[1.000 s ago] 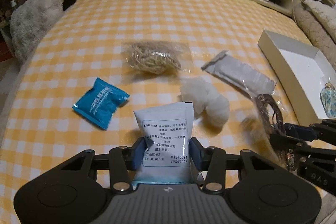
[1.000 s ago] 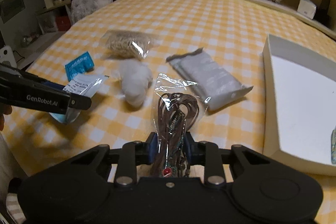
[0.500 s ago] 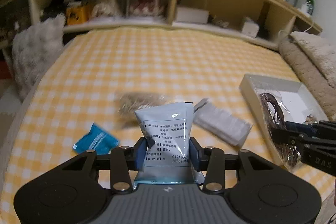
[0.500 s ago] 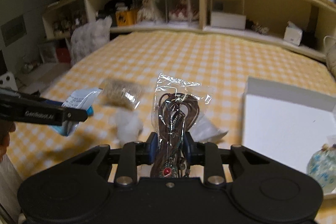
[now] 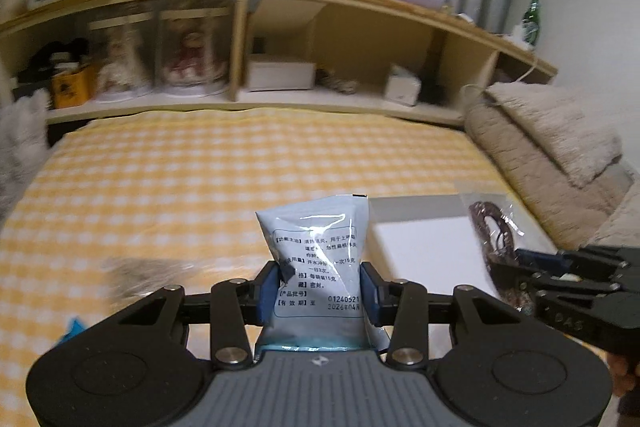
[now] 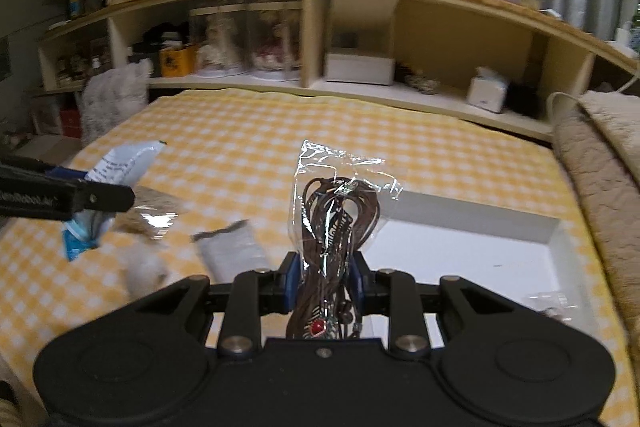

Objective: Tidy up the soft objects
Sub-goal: 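Carry sachet and cord bag into white box and open both tools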

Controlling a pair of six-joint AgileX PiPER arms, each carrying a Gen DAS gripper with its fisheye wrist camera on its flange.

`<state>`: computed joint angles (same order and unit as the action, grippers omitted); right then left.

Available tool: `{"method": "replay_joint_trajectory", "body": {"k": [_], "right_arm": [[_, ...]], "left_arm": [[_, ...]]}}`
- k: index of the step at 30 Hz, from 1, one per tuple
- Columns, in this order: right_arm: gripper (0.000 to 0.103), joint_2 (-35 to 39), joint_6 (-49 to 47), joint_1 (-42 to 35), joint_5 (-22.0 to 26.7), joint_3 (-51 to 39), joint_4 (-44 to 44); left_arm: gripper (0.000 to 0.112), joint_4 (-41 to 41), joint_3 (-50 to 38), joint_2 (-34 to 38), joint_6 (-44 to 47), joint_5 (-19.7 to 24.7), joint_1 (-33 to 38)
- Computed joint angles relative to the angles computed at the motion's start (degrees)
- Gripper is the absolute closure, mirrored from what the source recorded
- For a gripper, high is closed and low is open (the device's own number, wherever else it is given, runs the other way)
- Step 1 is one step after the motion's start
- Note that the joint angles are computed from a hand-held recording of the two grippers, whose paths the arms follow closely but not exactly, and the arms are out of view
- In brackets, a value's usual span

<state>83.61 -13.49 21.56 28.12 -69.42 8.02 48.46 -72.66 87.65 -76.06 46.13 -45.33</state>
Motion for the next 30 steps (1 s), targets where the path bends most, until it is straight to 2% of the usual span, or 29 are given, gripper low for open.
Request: {"method": "replay_joint_trajectory", "body": {"k": [2, 5, 8, 14, 21, 26, 29, 30], "right_arm": [[0.076, 0.3, -0.7, -2.8, 0.0, -0.3, 0.6], [0.075, 0.9, -6.3, -8.0, 0.8, -0.8, 7.3], [0.075, 2.3, -9.2, -11.1, 1.1, -0.9, 10.1], [0.075, 5.7, -16.1, -16.2, 4.8, -1.2, 17.6], [0.075, 7.4, -21.2, -17.5, 7.1, -1.8, 22.3], [0.074, 8.9, -22.5, -18.4, 8.6, -2.9, 23.8], [0.067, 9.8, -23.0, -18.7, 9.7, -3.7, 24.6], [0.061, 10.1, -23.3, -18.9, 10.3, -3.9, 25.1]], "left_arm": [[0.068, -1.1, -3.6, 3.6, -0.1, -1.5, -0.2], [0.068, -3.5, -8.6, 8.7, 0.2, -3.5, -0.5], [0.068, -6.7, -13.6, 14.2, 1.3, -5.0, -0.8], [0.068, -13.0, -19.0, 21.7, 1.5, -7.8, -0.7], [0.068, -18.0, -22.6, 26.7, 3.6, -8.7, 0.6], [0.068, -19.9, -21.6, 27.1, 3.5, -10.2, 1.3], [0.068, -19.7, -21.6, 27.5, 3.3, -9.6, 1.4], [0.068, -19.8, -21.5, 27.5, 3.3, -9.6, 1.5]]}}
